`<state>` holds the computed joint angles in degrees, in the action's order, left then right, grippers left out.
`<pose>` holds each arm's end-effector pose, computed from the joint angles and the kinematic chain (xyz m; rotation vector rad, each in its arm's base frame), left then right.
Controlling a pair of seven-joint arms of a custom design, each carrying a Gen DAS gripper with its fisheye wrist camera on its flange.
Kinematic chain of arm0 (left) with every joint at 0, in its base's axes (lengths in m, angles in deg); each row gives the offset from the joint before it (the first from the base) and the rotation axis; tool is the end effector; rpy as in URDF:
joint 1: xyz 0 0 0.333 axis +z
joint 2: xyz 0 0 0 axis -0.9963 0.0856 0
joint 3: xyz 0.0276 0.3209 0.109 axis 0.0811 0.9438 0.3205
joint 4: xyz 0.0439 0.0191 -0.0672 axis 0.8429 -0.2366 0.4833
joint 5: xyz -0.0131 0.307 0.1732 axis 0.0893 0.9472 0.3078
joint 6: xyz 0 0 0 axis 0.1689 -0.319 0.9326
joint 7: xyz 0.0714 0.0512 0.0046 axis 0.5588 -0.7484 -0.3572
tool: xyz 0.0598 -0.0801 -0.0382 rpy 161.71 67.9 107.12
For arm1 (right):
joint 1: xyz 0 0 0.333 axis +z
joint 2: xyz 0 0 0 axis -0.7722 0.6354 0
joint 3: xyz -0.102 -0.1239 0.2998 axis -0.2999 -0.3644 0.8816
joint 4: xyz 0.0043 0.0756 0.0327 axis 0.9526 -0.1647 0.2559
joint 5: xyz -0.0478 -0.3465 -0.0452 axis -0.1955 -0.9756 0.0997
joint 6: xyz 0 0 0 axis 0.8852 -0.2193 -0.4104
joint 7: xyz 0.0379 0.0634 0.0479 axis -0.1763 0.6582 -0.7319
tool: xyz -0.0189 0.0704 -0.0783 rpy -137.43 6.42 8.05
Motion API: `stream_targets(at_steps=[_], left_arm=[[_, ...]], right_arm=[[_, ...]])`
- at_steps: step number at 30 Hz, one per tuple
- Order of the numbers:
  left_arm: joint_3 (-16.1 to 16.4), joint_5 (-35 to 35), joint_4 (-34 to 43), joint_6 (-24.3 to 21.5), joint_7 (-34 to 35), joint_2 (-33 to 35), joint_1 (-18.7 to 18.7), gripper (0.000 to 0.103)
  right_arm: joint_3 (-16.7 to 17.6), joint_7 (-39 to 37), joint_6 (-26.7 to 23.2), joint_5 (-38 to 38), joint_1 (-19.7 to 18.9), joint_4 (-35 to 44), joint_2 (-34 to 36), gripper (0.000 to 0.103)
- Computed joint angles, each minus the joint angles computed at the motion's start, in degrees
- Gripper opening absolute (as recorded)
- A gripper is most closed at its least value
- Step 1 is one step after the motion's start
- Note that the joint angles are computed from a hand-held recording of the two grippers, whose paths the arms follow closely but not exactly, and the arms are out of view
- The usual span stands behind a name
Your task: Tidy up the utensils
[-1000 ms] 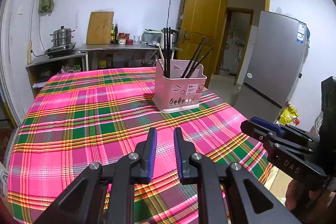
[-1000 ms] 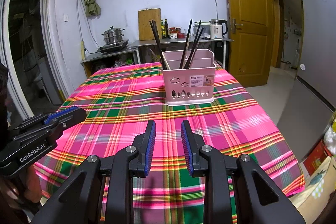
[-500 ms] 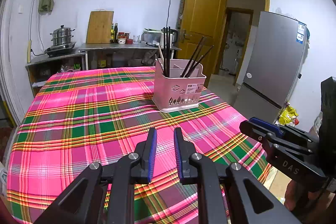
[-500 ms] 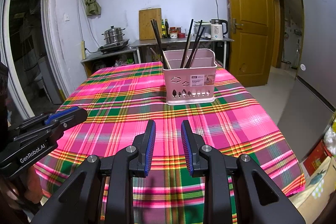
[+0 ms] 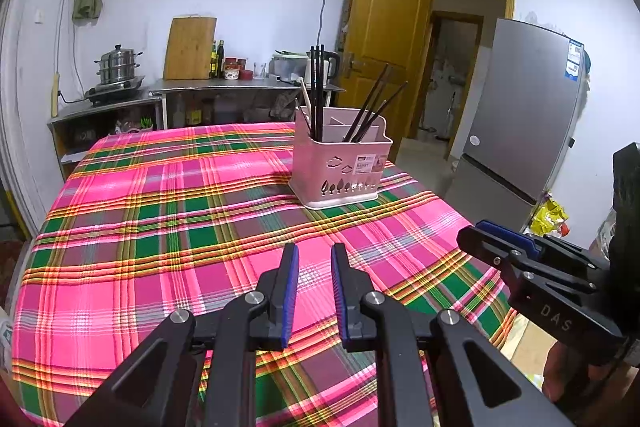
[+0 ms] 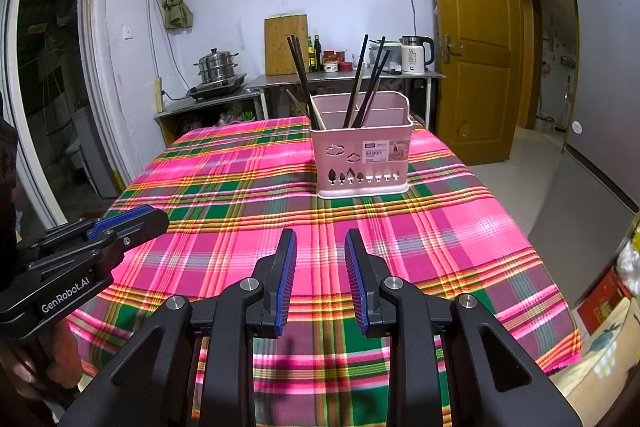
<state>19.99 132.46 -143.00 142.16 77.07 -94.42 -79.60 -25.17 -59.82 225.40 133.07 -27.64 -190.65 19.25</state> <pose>0.3653 -0.1330 0.5185 -1.7252 1.5357 -1.0348 0.4322 0.1606 0.5092 -1.8407 1.1573 -0.5316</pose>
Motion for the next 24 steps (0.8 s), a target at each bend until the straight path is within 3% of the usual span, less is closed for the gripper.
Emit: stream_targets(at_steps=[17, 24], left_arm=[[0.54, 1.54, 0.44, -0.24, -1.83, 0.42, -0.94, 0.016], [1.75, 5.61, 1.2, -1.02, -5.9, 0.75, -2.67, 0.016]], right_arm=[[-0.18, 0.93, -0.09, -0.99, 0.14, -0.35, 0.0, 0.026], [-0.27, 1.34, -0.16, -1.45, 0.16, -0.37, 0.05, 0.026]])
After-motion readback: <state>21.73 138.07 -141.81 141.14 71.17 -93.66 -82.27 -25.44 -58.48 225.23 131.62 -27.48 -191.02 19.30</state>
